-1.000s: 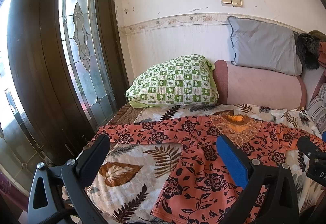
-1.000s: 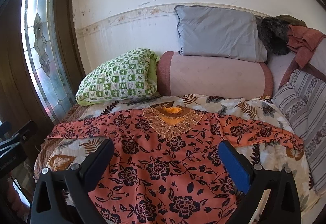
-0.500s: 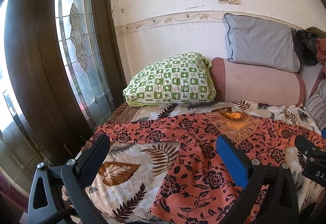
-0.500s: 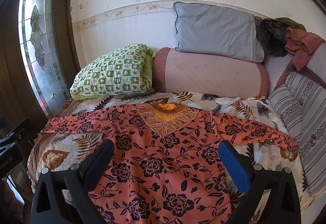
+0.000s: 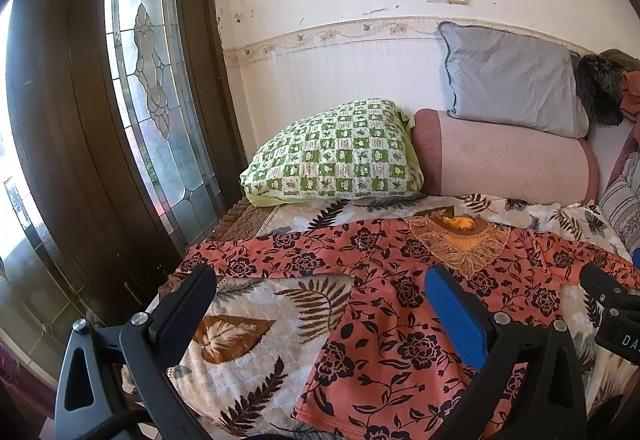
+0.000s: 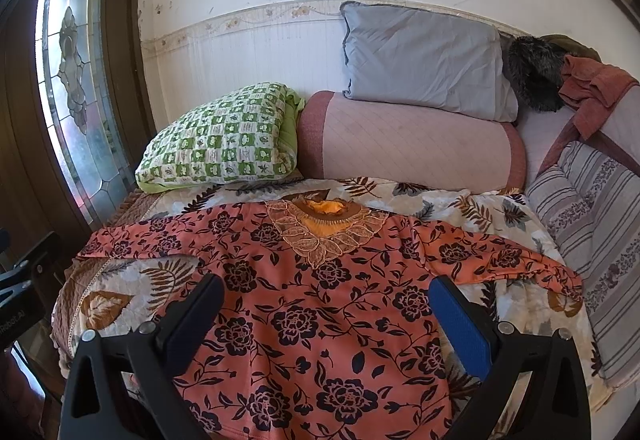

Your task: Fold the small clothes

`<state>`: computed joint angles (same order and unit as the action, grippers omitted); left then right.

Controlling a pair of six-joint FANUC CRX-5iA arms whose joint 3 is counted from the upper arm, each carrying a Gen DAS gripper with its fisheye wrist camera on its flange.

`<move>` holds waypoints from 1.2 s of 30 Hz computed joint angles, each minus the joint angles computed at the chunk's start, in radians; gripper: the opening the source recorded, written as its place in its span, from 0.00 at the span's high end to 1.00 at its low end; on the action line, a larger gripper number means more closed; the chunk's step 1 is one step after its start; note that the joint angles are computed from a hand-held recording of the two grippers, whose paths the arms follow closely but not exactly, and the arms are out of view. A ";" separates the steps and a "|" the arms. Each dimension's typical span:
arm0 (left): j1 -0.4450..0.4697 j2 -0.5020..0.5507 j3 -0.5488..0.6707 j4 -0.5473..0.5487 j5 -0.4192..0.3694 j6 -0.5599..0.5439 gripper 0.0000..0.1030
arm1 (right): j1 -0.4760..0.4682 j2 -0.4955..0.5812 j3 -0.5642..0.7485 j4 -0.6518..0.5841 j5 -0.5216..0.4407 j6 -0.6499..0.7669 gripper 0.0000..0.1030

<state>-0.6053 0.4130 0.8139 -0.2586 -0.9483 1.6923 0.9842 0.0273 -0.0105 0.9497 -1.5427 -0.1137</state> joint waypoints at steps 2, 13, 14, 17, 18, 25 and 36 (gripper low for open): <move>0.002 0.000 -0.002 0.004 0.002 -0.003 0.00 | 0.000 0.000 0.001 0.000 0.000 0.001 0.00; 0.005 0.002 -0.003 0.009 0.004 -0.005 0.00 | -0.002 0.001 0.001 -0.005 0.003 0.000 0.00; 0.003 0.001 -0.002 0.006 0.004 -0.004 0.00 | -0.001 0.001 0.001 -0.007 0.004 0.001 0.00; 0.003 0.001 -0.002 0.004 0.003 -0.004 0.00 | -0.005 0.002 -0.003 -0.009 0.009 0.003 0.00; 0.003 0.003 -0.002 0.002 0.003 -0.001 0.00 | -0.005 0.002 -0.003 -0.010 0.009 0.004 0.00; -0.005 0.050 0.045 -0.017 -0.028 0.008 0.00 | -0.021 -0.006 -0.021 -0.027 0.031 -0.002 0.00; -0.042 0.233 0.261 -0.044 -0.135 -0.014 0.00 | -0.100 -0.074 -0.127 -0.085 0.121 -0.043 0.00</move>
<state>-0.6473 0.6461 1.0749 -0.3031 -1.0835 1.6785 0.8838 -0.0465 -0.1375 0.8644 -1.4221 -0.1569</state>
